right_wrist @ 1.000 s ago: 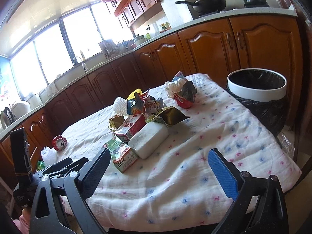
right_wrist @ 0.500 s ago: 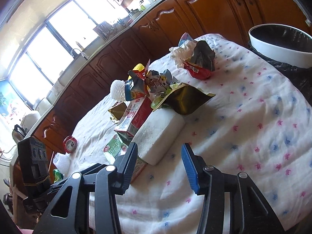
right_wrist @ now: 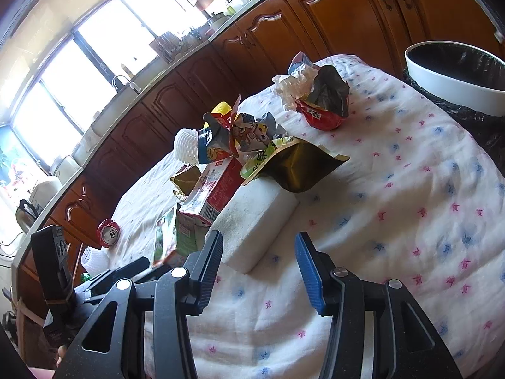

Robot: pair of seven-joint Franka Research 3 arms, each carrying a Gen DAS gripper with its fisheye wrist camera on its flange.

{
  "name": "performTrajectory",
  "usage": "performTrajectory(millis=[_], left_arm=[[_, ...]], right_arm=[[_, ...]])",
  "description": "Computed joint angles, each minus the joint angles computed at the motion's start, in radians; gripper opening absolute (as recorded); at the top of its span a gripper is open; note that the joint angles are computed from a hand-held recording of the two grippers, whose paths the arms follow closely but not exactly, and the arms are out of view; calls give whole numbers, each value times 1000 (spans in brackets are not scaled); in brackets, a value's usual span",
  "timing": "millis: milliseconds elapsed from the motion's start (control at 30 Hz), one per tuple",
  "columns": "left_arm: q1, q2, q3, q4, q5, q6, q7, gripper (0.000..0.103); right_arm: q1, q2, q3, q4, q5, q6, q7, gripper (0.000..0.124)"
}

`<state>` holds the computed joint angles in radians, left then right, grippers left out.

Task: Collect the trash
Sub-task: 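Grasp the white sponge block with the right gripper while the left gripper grasps the green milk carton, then carry both items over the trash bin and open both grippers to drop them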

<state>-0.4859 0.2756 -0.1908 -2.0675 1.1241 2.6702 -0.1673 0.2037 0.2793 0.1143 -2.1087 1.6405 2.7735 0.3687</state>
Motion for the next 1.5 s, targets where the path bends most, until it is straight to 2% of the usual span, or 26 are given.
performTrajectory(millis=[133, 167, 233, 400, 500, 567, 600, 633, 667, 767, 867, 933, 1033, 1267, 1367, 1500], left_arm=[[16, -32, 14, -41, 53, 70, -113, 75], [15, -26, 13, -31, 65, 79, -128, 76], [10, -7, 10, -1, 84, 80, -134, 83], [2, 59, 9, 82, 48, 58, -46, 86], [-6, 111, 16, 137, -15, 27, 38, 86], [-16, 140, 25, 173, -57, -10, 87, 84], [-21, 148, 32, 180, -69, -17, 95, 81], [-22, 154, 39, 181, -76, -4, 96, 68], [-16, 162, 39, 186, -98, 10, 114, 50], [-27, 152, 64, 172, -95, 43, 102, 47], [-43, 119, 84, 135, -43, 87, 46, 47], [-51, 96, 84, 117, -9, 91, 17, 47], [-51, 66, 71, 98, 35, 105, -25, 47], [-61, 51, 44, 144, 178, 140, -98, 47], [-68, 87, 30, 205, 192, 146, -68, 47], [-85, 172, 28, 321, 138, 169, 38, 47]], right_arm=[[25, 20, 10, 21, -71, 45, 78, 56], [33, 29, 15, 31, -93, 65, 96, 60], [51, 52, 21, 51, -163, 118, 168, 77], [63, 106, 40, 101, -358, 174, 361, 78], [89, 143, 13, 132, -529, 181, 506, 78], [112, 163, -17, 143, -643, 177, 597, 78], [105, 164, -8, 140, -660, 190, 598, 73], [96, 163, -2, 135, -678, 195, 604, 68], [59, 161, 31, 132, -659, 191, 575, 67], [-54, 142, 128, 111, -585, 163, 467, 61], [-106, 109, 171, 79, -489, 140, 357, 60], [-124, 73, 176, 45, -404, 114, 271, 60], [-144, 9, 164, -12, -278, 54, 154, 60], [-122, -101, 69, -111, -115, 7, 49, 60], [-103, -119, 22, -116, -67, 16, 20, 61], [-91, -126, -46, -110, -25, 27, -9, 61]])
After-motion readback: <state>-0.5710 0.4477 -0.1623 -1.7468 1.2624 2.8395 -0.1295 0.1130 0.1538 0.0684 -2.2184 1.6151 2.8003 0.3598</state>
